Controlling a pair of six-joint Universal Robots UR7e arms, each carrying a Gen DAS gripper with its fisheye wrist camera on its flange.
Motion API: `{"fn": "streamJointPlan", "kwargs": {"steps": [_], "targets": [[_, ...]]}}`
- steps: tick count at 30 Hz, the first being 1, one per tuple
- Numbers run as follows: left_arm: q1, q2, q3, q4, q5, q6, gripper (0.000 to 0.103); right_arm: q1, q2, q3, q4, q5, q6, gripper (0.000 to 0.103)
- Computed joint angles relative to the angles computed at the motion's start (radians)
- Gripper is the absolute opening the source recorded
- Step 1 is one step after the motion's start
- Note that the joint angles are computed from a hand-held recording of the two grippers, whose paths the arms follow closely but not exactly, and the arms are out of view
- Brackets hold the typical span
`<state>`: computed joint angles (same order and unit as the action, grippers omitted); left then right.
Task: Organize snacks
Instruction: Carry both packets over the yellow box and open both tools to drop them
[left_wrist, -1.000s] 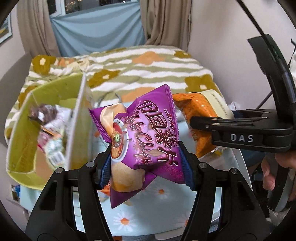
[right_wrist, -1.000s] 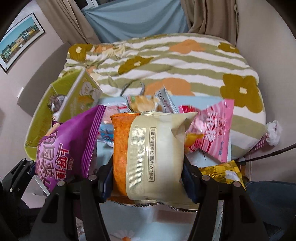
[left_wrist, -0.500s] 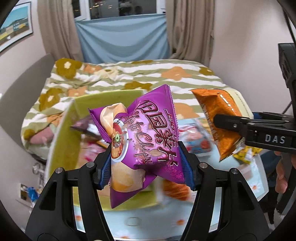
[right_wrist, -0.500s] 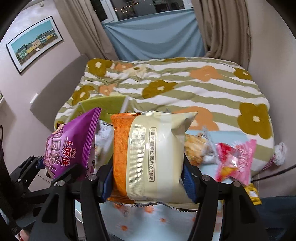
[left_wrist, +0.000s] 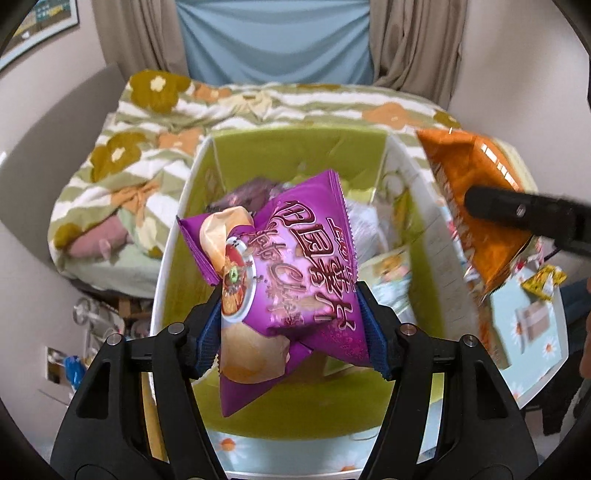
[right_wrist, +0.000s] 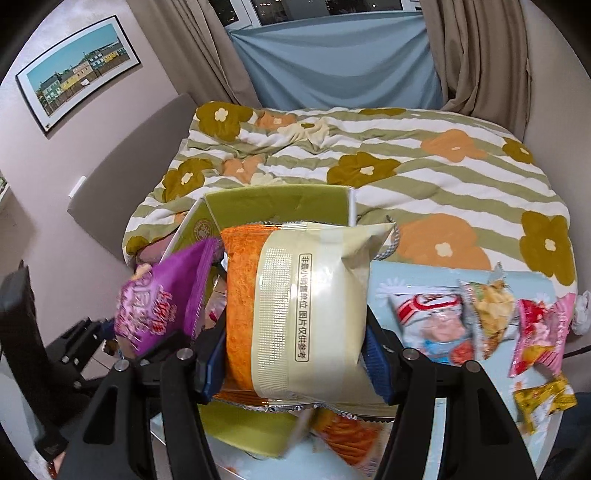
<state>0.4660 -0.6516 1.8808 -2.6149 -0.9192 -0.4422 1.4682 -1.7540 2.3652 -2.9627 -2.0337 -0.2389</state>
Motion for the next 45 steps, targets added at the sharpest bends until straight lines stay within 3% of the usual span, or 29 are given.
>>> {"fn": "streamJointPlan", "kwargs": {"steps": [1,2,3,4,12,25,27,30,36,45], "targets": [[0.009,0.0,0.005,-0.003,-0.004,0.007,0.072,0.009,0.022,-0.003,-0.014,-0.013,0.017,0.059],[0.019,-0.001,0.009,-0.007,-0.009,0.022,0.089,0.017,0.039,-0.006,-0.021,-0.024,0.032,0.059],[0.02,-0.001,0.012,-0.009,-0.008,0.025,0.1,0.024,0.054,-0.009,-0.028,-0.034,0.045,0.058],[0.02,-0.004,0.021,-0.024,-0.001,0.036,0.103,0.031,0.07,-0.011,-0.035,-0.047,0.06,0.058],[0.037,-0.012,0.025,-0.036,-0.014,0.059,0.103,0.05,0.126,-0.028,-0.035,-0.089,0.098,0.058],[0.077,0.008,-0.055,0.019,0.007,0.041,0.103,-0.001,0.263,-0.171,-0.028,-0.044,0.05,0.06],[0.082,0.017,-0.066,0.031,0.006,0.039,0.103,-0.017,0.277,-0.179,-0.051,-0.027,0.049,0.066],[0.088,0.027,-0.077,0.046,0.0,0.033,0.103,-0.034,0.279,-0.172,-0.093,0.014,0.043,0.101],[0.085,0.031,-0.074,0.054,-0.008,0.028,0.103,-0.029,0.281,-0.134,-0.184,0.004,-0.012,0.102],[0.042,-0.01,-0.036,0.049,0.012,0.002,0.103,-0.011,0.218,-0.099,-0.152,0.013,0.004,0.102]]}}
